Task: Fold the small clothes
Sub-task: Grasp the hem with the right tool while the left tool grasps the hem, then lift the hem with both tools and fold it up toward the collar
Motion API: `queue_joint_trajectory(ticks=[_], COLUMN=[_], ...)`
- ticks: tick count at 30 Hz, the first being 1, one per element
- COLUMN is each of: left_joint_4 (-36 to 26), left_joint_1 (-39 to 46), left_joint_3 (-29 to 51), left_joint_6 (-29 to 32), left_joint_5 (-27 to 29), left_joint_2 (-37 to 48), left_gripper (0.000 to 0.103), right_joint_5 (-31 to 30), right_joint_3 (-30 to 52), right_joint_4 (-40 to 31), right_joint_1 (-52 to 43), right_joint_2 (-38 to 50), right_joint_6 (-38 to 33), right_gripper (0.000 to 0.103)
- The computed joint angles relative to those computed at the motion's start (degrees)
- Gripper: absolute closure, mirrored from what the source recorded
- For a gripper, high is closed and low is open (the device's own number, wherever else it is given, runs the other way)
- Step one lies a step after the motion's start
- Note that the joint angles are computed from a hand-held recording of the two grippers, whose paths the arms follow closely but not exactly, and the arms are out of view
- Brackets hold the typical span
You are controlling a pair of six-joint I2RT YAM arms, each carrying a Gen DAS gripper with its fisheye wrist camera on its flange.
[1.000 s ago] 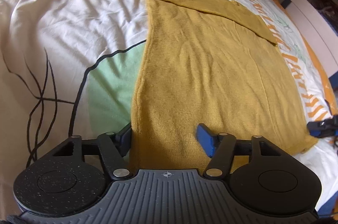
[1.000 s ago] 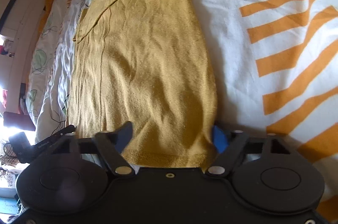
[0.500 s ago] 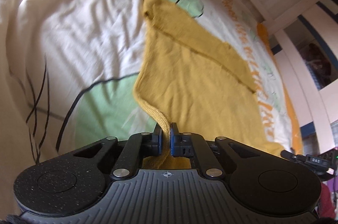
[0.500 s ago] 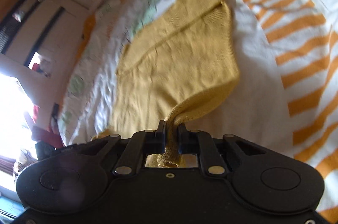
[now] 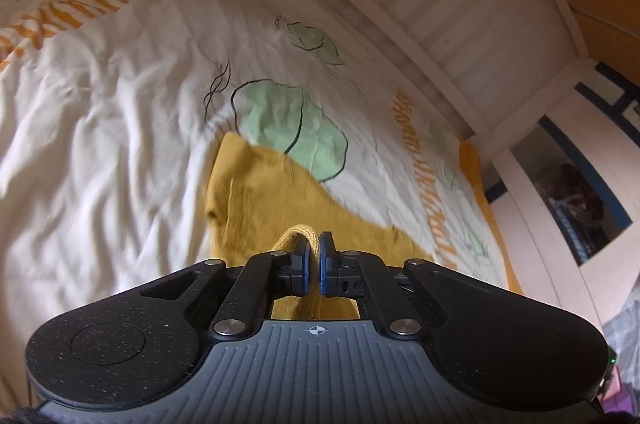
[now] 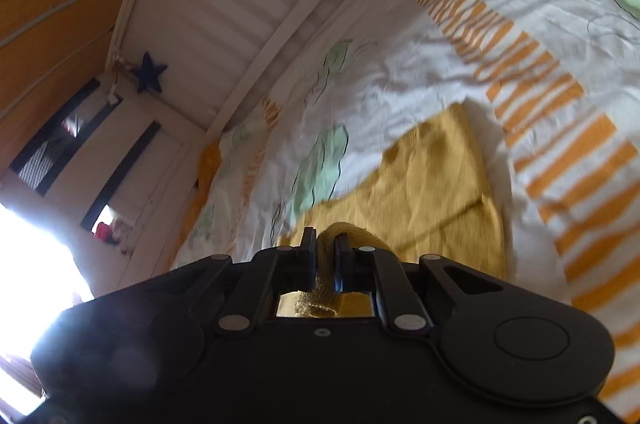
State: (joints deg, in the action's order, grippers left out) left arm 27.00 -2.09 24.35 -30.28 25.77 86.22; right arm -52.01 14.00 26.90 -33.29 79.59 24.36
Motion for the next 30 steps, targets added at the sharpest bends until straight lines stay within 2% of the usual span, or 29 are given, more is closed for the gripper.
queue_joint_trajectory(ticks=[2, 6, 17, 22, 24, 27, 28, 29, 30], left_joint_4=[1.1, 1.7, -0.5, -0.6, 0.2, 0.9, 1.0, 1.0, 1.1], left_joint_1=[-0.6, -2.2, -3.2, -2.9, -3.2, -2.9, -2.6, -2.5, -2.6], left_joint_3=[4.1, 10.5, 26.3, 31.2, 31.4, 30.7, 30.2, 29.7, 28.9], left_joint_6=[-0.2, -0.7, -0.3, -0.7, -0.4, 1.0, 1.3, 1.7, 2.0], left_joint_5=[-1.3, -3.8, -9.5, -9.3, -11.2, -13.3, -13.4, -13.7, -14.3], left_joint_2=[5.1, 13.2, 30.3, 36.4, 37.3, 36.9, 36.4, 35.6, 34.5], left_gripper=[0.099, 0.099, 0.099, 0.098, 0.097, 0.095, 0.094, 0.082, 0.070], right_joint_5=[3.4, 8.5, 16.0, 18.4, 19.2, 20.6, 21.5, 22.7, 24.4], right_joint_3=[2.2, 7.2, 19.2, 22.6, 23.2, 22.9, 22.6, 22.2, 21.5], right_joint_4=[5.4, 10.6, 17.6, 19.6, 20.1, 20.6, 20.7, 20.7, 21.2], right_joint_1=[2.0, 5.0, 8.2, 8.5, 8.5, 8.7, 8.9, 9.3, 9.8], right_joint_2=[5.2, 15.5, 34.1, 40.4, 41.9, 42.5, 42.3, 41.8, 41.1], right_joint_6=[1.7, 3.5, 8.4, 9.8, 9.4, 8.5, 7.8, 6.9, 5.9], right_gripper=[0.087, 0.088, 0.089, 0.088, 0.082, 0.081, 0.078, 0.072, 0.055])
